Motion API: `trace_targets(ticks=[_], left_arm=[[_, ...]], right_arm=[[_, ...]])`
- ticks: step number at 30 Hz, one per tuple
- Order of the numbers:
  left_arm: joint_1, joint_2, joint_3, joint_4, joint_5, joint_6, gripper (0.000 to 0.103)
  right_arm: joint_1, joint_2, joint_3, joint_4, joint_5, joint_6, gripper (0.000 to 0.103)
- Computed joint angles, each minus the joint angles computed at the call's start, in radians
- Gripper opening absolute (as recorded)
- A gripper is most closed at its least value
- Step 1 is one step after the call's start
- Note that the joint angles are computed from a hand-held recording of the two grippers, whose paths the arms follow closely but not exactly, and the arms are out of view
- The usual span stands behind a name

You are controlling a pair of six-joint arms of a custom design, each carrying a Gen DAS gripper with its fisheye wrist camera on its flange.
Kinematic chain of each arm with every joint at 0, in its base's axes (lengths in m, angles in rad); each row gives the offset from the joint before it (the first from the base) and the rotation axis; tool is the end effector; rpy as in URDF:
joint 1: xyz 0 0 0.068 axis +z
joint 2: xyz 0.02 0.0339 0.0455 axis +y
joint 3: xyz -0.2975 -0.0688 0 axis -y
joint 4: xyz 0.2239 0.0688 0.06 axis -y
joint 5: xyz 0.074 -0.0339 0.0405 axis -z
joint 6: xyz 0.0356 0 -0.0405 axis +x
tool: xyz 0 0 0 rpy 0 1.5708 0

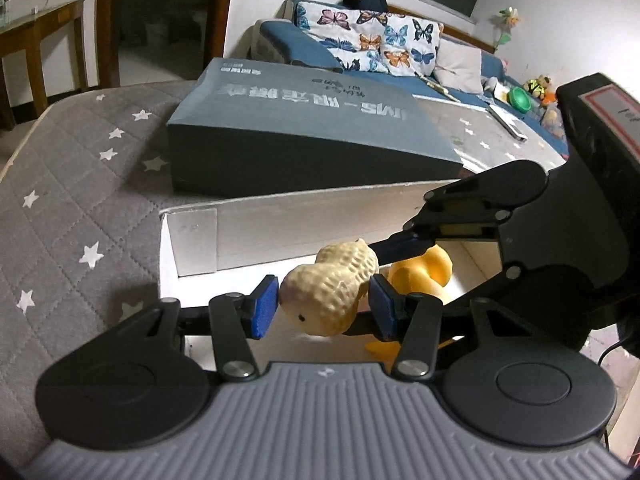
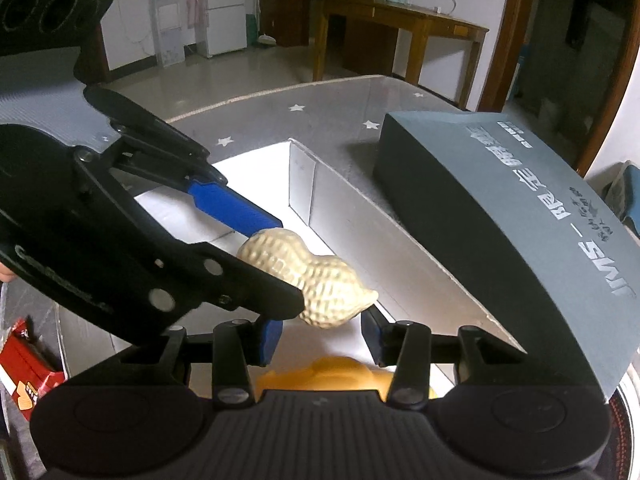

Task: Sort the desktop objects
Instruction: 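Carry the peanut toy with both grippers into the white box and open them, then move both grippers down to the red snack packet on the bed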

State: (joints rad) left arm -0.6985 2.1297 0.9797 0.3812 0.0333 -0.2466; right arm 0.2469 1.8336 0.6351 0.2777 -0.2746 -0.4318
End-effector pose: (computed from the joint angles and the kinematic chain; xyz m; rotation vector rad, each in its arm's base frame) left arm 0.3077 -0.2599 0.1097 0.5531 2.3307 -0.4978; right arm 0.2887 0.0827 0.1279 -0.9265 2.2806 0.2618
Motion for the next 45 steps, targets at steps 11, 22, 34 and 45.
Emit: trace_targets(ticks=[11,22,34,45], left_arm=[[-0.013,-0.049,-0.061,0.021,-0.021,-0.012,0.052],[-0.085,-0.419,-0.513,0.172,-0.101,-0.069,0.052],[-0.330,-0.664,-0.821,0.108,-0.198,-0.306,0.052],[-0.302,-0.434,-0.898,0.391,-0.112,-0.387,0.052]], right_arm=[[-0.008,-0.105,-0.059,-0.032,0.019,0.012,0.059],[0.013,-0.582,-0.302,-0.101,-0.077,0.063,0.067],[0.383,-0.729,-0.498,-0.074,0.020,0.259,0.071],[0.443,-0.485,-0.552,0.148,0.044,0.315,0.069]])
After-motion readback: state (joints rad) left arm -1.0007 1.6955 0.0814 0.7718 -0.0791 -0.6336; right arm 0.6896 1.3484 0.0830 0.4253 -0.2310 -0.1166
